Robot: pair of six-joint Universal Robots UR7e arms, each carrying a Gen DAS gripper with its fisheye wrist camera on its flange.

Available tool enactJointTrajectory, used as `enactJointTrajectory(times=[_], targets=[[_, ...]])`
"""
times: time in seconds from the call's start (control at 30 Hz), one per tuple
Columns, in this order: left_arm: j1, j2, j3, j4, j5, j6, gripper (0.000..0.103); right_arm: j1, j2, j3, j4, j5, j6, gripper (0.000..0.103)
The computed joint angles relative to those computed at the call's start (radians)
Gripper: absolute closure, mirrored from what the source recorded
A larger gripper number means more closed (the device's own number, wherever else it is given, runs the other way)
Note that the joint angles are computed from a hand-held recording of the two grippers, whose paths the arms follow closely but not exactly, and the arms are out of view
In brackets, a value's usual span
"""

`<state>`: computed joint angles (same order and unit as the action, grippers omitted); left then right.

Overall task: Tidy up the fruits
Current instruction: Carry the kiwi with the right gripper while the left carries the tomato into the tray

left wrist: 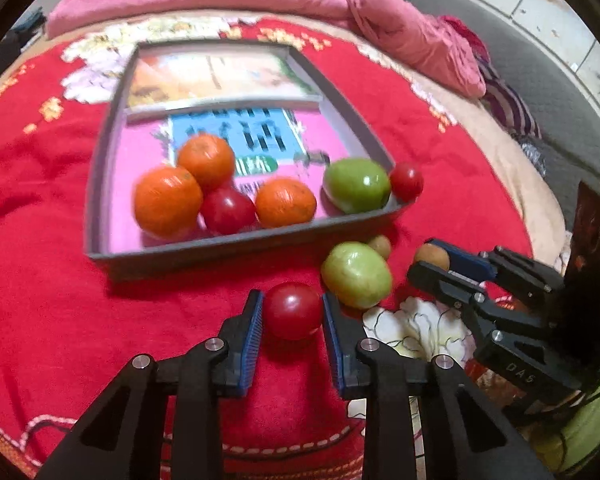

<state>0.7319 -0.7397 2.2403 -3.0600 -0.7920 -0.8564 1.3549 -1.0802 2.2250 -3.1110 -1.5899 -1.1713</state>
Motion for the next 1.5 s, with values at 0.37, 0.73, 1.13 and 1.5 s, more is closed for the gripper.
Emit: enactJointTrajectory(times=[0.37,0.73,1.13,1.5], targets=[[-0.071,-0.115,0.053,0.048,0.127,-0.068,0.073,0.000,-0.044,0.049,-0.032,0.110,-0.063,0.076],[-0.069,-0.137,0.061,0.047,0.164,-0.083,0.073,0.010,-0.050,0.054,-0.043,0.141,-0.072,0.076],[-0.033,-0.092,-0.002,0.004,0.160,-0.011,0.073,0.020,-0.029,0.008,-0.075,0.165,-0.035,0.076],[-0.003,-0.026,-0.074,0.009,0.129,0.043,0.073,0.021,0.012,-0.031,-0.105,0.117,-0.030,0.076]])
